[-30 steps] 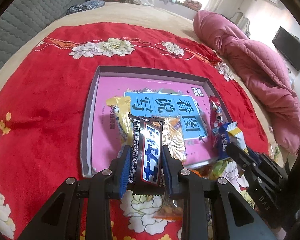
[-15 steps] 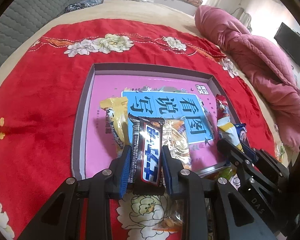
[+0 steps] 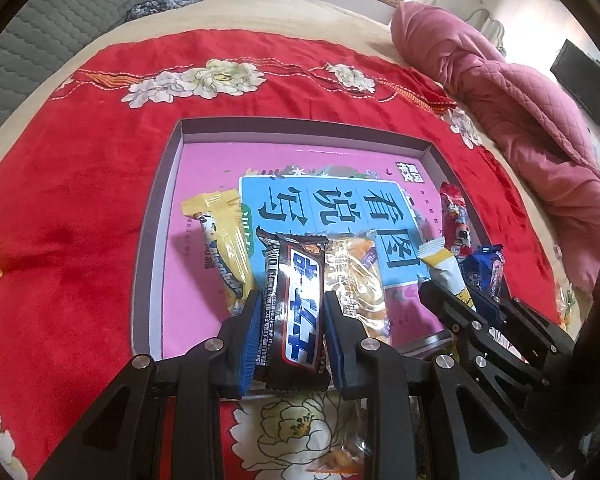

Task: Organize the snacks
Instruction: 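Lower and release the Snickers bar with left tool while right tool releases the wafer bar in the box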

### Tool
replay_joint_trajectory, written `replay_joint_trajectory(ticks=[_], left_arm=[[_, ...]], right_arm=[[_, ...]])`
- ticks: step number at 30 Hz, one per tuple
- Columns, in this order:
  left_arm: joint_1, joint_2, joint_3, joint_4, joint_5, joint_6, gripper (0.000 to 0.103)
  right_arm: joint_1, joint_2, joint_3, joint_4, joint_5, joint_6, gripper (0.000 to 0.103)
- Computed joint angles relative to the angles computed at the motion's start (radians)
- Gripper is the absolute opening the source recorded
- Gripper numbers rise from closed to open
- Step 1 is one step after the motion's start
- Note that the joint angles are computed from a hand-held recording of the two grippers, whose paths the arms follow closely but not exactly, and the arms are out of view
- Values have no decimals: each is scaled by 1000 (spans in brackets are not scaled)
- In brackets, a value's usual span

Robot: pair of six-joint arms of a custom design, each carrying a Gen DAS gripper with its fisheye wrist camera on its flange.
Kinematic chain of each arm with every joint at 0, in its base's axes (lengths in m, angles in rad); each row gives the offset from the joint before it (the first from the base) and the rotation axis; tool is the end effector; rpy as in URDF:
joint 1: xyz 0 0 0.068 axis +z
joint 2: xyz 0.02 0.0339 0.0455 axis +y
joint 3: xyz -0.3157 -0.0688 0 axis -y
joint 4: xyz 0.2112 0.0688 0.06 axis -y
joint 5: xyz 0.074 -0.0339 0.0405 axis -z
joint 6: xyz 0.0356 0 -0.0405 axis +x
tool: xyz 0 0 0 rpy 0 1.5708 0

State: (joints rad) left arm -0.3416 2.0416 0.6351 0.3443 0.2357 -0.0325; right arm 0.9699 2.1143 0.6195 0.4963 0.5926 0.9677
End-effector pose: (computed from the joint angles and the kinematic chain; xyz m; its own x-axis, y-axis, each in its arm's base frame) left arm 0.2891 -0.1116 0.1014 -0.8366 0.2639 -0.4801 0.4059 0.8871 -0.2197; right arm 0.1946 0.2487 0.0906 -0.6922 0.1984 -0.6939 0.1004 0.9786 0.1797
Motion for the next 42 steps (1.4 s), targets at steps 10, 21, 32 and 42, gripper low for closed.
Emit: replay_joint_trajectory(ticks=[10, 21, 32, 42], left_arm=[[-3, 4, 8, -7, -1, 1, 30], [-2, 3, 17, -14, -1, 1, 30], [-4, 0, 22, -22, -2, 9, 30], [-9, -3, 22, -27, -9, 8, 30]], right_arm=[[-1, 9, 0, -3, 3, 17, 20], [2, 6, -7, 3, 2, 23, 23], [11, -3, -15, 12, 18, 22, 25], [14, -8, -26, 28, 17, 24, 26]])
